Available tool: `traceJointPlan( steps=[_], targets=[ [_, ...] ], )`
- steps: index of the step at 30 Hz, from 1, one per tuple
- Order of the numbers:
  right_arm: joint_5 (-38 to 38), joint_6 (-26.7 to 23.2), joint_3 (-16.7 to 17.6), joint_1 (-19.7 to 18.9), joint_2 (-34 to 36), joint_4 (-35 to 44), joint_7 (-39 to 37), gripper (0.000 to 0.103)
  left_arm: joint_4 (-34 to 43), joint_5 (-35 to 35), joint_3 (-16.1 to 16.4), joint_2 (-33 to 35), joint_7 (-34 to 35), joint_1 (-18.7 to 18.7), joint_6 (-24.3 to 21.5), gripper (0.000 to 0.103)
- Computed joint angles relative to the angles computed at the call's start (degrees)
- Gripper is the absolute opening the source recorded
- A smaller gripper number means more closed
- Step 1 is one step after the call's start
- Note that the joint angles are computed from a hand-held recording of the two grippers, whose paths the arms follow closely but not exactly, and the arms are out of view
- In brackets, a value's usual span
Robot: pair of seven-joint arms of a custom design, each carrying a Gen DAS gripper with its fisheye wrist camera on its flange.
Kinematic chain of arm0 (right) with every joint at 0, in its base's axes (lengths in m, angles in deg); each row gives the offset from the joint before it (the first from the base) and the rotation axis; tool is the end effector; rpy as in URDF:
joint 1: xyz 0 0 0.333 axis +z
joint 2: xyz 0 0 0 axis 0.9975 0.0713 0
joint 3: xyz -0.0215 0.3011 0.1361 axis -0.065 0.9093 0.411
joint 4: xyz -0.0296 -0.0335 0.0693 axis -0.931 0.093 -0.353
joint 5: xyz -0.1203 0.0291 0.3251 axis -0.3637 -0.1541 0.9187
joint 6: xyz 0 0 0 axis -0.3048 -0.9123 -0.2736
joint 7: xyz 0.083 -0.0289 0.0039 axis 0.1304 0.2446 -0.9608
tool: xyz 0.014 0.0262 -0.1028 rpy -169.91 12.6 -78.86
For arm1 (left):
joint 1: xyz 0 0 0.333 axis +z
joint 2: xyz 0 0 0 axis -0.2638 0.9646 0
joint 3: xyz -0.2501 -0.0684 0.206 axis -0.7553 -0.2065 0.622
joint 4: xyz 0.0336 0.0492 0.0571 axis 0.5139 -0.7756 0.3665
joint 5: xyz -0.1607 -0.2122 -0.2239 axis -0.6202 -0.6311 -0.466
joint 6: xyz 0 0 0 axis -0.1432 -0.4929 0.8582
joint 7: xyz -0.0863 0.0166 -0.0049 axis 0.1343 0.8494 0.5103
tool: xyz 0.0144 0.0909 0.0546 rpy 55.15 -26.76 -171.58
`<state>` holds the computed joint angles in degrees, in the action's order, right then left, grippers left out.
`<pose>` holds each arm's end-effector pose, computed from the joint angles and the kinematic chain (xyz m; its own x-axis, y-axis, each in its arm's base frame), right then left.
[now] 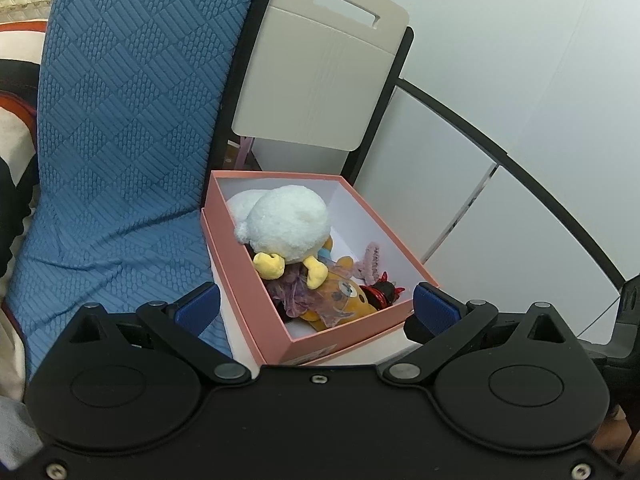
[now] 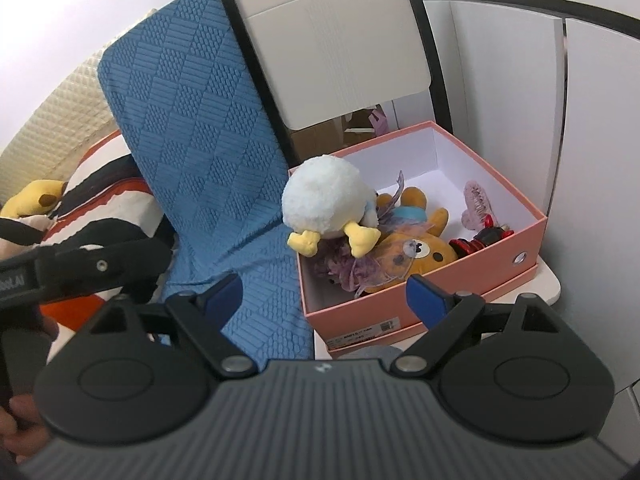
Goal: Organize objects
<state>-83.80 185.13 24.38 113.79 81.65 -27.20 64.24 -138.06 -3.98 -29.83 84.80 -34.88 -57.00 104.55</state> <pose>0.5562 0.3270 0.5470 0.2068 -0.9245 -0.3202 -0.6773 0.1009 -0.7287 0.5418 -0.4927 0.5609 0.1997 -0.9082 0.3679 -0.5608 -0.4138 -0.7171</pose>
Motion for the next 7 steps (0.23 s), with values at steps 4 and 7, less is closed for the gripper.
traceJointPlan(
  steps=[4, 7],
  targets=[
    [0.16, -0.20, -0.01, 0.02, 0.11, 0.23, -0.05, 0.090, 0.50, -0.46, -0.10, 0.23, 0.59, 0.01, -0.62, 0.103],
    [-0.13, -0.31, -0.22, 0.21, 0.13, 0.33, 0.27, 0.090, 0.53, -0.54, -0.05, 0.27, 0.57, -0.03, -0.60, 0.103]
  ],
)
